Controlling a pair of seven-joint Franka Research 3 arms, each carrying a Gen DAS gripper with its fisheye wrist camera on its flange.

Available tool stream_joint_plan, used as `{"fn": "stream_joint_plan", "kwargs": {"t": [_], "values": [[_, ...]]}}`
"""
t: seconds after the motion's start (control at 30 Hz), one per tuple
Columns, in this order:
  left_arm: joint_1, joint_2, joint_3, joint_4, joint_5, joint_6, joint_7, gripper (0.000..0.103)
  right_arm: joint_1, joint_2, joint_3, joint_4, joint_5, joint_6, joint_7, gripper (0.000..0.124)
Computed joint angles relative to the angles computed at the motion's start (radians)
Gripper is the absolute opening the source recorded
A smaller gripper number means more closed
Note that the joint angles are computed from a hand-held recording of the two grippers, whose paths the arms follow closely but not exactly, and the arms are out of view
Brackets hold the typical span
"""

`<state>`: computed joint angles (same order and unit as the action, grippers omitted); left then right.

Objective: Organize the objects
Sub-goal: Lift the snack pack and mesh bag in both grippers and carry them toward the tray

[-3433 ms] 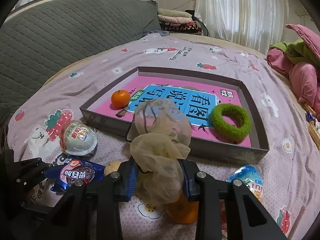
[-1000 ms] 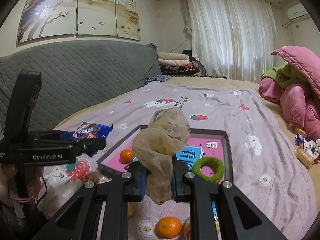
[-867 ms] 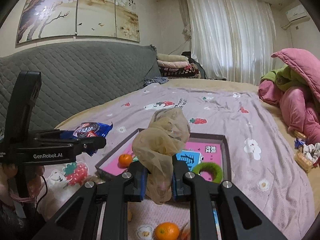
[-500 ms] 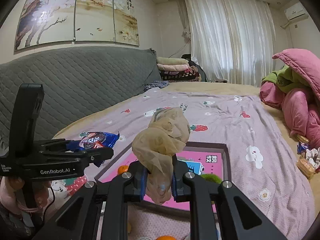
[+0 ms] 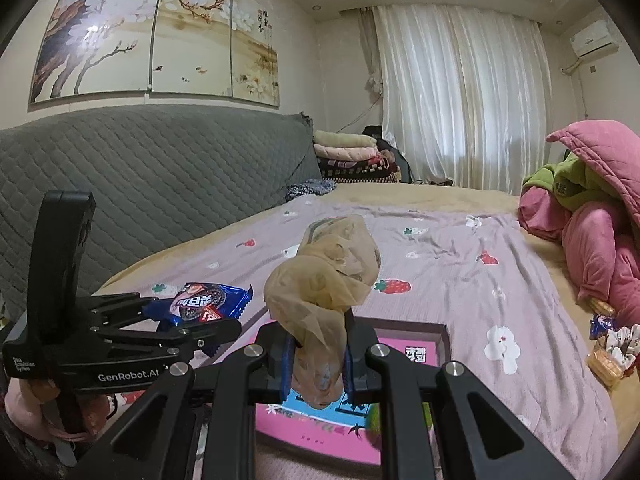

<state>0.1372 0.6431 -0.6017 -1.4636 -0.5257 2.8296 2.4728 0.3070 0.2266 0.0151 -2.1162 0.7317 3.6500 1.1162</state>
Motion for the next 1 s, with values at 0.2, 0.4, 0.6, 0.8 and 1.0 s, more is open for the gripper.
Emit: {"fn": "stream_joint_plan", "kwargs": {"t": [0.2,0.4,0.6,0.8,1.0], "values": [[-0.019,0.019,0.012,0.030,0.017,0.001,-0.026,0.059,-0.002,-0.001,-0.005,-0.002,0.007,0.001,-0.003,0.019],[-0.008,0.055,-0.019,0.065,0.018,0.006,-0.010,0.059,0.009,0.004,-0.024,0.027,0.046,-0.013,-0.066,0.019],[-0.046,0.109,0.008,0.128,0.058,-0.023,-0.039,0.059,0.025,0.038,-0.038,0.071,0.122,-0.034,-0.138,0.019],[-0.076,0.139,0.034,0.149,0.089,-0.053,-0.060,0.059,0.042,0.065,-0.058,0.092,0.184,-0.080,-0.167,0.019],[-0.080,0.139,0.039,0.127,0.117,-0.044,-0.073,0.059,0.067,0.078,-0.080,0.097,0.240,-0.085,-0.211,0.020]]}}
